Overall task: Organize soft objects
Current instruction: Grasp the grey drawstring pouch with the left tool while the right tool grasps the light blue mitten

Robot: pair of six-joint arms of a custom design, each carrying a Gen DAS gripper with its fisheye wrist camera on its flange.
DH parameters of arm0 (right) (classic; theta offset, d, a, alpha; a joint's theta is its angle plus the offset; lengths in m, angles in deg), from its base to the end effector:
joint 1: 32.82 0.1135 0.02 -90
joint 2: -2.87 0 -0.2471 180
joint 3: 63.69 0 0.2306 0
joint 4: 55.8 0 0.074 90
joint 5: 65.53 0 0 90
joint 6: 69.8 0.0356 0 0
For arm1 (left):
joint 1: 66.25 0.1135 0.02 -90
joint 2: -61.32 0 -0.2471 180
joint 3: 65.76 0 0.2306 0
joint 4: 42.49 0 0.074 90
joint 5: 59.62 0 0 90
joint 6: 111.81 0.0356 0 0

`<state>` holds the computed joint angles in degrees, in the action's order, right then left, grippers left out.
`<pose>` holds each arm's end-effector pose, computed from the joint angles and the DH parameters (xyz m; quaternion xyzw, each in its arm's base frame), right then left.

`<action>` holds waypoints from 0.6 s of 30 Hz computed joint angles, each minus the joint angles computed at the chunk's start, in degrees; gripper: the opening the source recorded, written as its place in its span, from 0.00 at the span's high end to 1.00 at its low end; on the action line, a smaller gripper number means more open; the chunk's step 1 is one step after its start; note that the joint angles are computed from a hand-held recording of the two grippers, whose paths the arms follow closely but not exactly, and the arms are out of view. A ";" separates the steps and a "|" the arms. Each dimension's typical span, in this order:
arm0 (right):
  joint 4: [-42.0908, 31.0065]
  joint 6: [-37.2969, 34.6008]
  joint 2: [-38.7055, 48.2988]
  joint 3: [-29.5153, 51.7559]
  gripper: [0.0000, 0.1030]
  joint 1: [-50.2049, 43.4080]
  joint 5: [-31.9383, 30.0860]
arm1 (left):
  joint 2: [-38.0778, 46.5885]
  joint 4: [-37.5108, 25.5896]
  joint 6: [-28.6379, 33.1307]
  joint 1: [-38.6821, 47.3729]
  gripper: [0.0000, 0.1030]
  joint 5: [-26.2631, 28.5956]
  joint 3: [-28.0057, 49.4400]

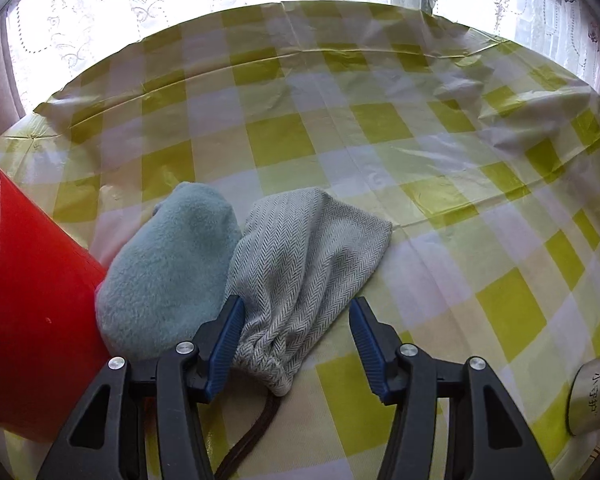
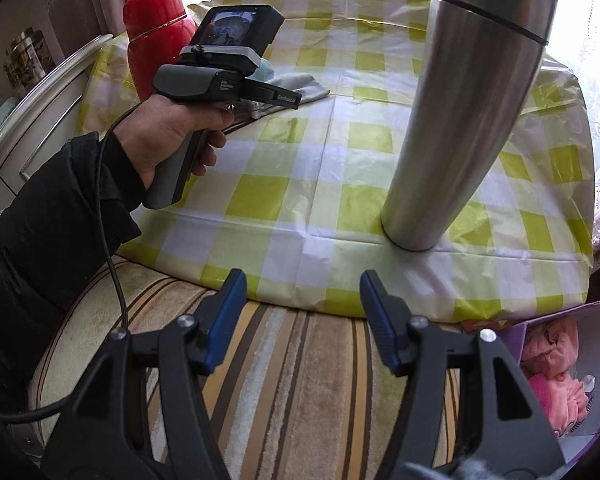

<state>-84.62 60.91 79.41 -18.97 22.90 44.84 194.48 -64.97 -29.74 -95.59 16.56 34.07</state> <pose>0.1291 0.1674 0.1386 -0.0799 0.9498 0.0720 0.2937 0.3901 -0.2095 0.0772 0.1415 0.9389 0.0157 0.3133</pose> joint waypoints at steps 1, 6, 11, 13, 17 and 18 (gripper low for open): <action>0.31 -0.28 0.56 0.31 0.39 -0.40 -0.27 | 0.62 -0.16 0.48 -0.04 0.54 -0.59 0.45; 2.14 -1.50 4.32 2.08 0.39 -1.61 -1.45 | 0.58 0.61 2.29 0.14 0.83 -0.12 0.13; 2.07 -2.09 6.51 4.68 0.39 -1.88 -1.09 | -4.76 4.52 0.39 0.99 0.87 8.38 -6.75; 1.56 -2.59 7.03 6.11 0.39 -1.86 -0.40 | -7.74 5.67 -1.31 1.42 0.87 12.84 -10.72; 0.99 -4.17 7.60 9.10 0.39 -2.40 0.23 | -13.14 8.29 -4.46 2.46 0.87 18.40 -19.92; 0.85 -4.76 7.96 10.21 0.39 -2.65 0.36 | -14.73 9.72 -5.42 3.04 0.87 19.57 -22.92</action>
<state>-83.77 56.15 87.37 -8.76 20.25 45.20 179.75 -55.25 -35.16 -92.55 36.14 11.15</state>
